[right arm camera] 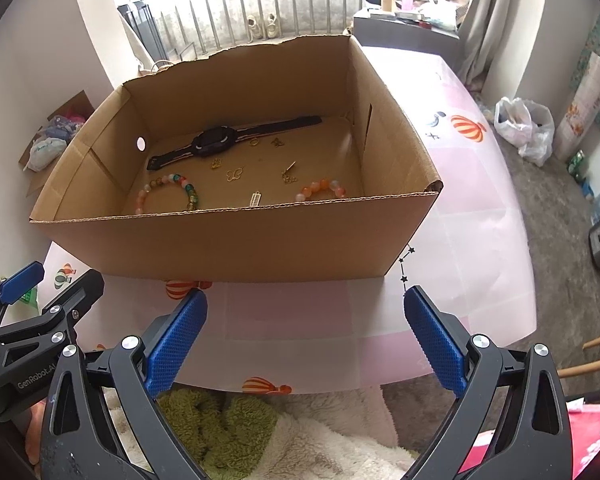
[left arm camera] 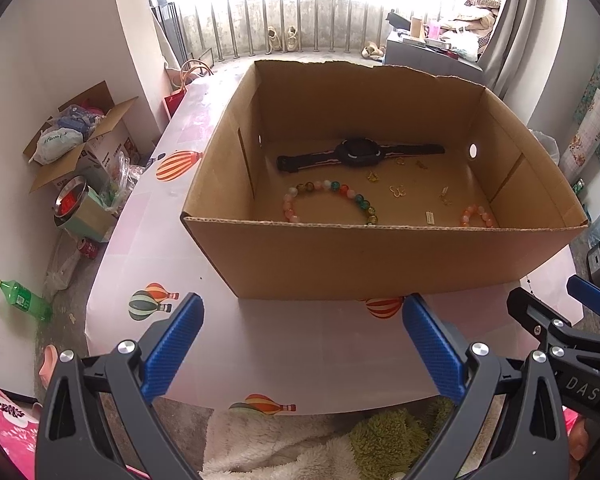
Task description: Organize jewelry
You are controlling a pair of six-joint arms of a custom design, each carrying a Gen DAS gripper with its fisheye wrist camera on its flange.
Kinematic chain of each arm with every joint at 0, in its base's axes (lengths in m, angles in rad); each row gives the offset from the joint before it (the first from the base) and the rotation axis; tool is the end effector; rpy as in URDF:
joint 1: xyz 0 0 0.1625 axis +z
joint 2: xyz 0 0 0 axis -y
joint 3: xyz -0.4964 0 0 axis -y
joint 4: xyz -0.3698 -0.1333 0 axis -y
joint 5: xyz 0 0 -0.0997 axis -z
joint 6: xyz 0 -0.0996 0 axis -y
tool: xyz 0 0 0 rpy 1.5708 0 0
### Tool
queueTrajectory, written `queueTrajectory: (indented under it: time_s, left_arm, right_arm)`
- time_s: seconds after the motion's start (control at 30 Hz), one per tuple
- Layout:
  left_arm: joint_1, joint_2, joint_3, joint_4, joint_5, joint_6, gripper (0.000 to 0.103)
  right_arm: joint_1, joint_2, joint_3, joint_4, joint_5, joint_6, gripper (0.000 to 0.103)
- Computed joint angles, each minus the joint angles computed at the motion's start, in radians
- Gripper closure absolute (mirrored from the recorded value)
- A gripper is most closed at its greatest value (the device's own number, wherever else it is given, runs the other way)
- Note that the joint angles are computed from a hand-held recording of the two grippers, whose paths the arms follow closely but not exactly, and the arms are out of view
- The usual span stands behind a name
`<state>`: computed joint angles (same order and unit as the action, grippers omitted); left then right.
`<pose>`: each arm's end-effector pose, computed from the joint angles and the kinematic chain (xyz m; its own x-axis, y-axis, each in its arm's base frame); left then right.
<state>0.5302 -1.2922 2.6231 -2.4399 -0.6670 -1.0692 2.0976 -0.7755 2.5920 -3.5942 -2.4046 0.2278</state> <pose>-0.1399 -0.3272 0.1810 -0.6824 -0.0552 -0.7289 0.3619 0.8409 -0.4025 0.2404 -0.2949 0.1063 -0.7516 -0.0100 0.6596 -0.3309 0.8707 -0.3638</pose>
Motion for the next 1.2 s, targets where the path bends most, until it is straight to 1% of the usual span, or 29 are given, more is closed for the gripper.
queueTrajectory:
  time_s: [0.77, 1.2]
  left_arm:
    - [-0.003, -0.005, -0.004, 0.017, -0.004, -0.014, 0.006]
    - [-0.003, -0.006, -0.003, 0.017, -0.004, -0.014, 0.006]
  right_arm:
    - [0.007, 0.004, 0.001, -0.004, -0.001, 0.015, 0.008]
    - [0.003, 0.003, 0.002, -0.006, 0.0, 0.008, 0.008]
